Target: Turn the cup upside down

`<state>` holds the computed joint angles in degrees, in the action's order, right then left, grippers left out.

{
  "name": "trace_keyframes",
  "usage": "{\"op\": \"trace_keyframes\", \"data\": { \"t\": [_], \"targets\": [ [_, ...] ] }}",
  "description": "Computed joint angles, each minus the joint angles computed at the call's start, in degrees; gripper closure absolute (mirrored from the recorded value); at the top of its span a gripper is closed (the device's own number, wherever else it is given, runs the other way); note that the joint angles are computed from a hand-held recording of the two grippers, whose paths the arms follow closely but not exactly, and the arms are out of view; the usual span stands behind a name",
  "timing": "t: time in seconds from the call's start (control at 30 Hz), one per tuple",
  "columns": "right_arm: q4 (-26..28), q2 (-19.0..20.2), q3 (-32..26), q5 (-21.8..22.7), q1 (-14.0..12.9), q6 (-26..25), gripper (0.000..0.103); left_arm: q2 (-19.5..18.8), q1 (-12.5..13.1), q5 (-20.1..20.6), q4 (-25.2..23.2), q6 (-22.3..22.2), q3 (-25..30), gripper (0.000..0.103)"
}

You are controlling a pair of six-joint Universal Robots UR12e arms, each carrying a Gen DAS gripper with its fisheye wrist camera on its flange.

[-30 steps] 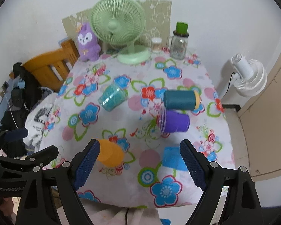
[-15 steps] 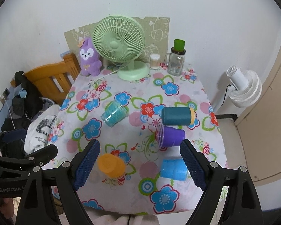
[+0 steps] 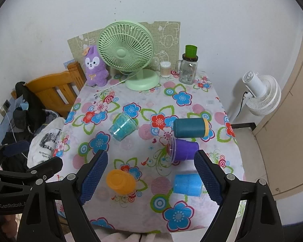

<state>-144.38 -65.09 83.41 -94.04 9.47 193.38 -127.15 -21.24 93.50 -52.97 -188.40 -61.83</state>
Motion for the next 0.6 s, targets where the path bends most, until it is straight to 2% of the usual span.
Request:
{"op": "trace_keyframes", "data": {
  "t": [0.6],
  "targets": [
    [-0.4, 0.3, -0.3, -0.9, 0.3, -0.5, 0.014, -0.2, -0.1, 0.7, -0.9, -0.1, 0.2, 0.003]
  ]
}}
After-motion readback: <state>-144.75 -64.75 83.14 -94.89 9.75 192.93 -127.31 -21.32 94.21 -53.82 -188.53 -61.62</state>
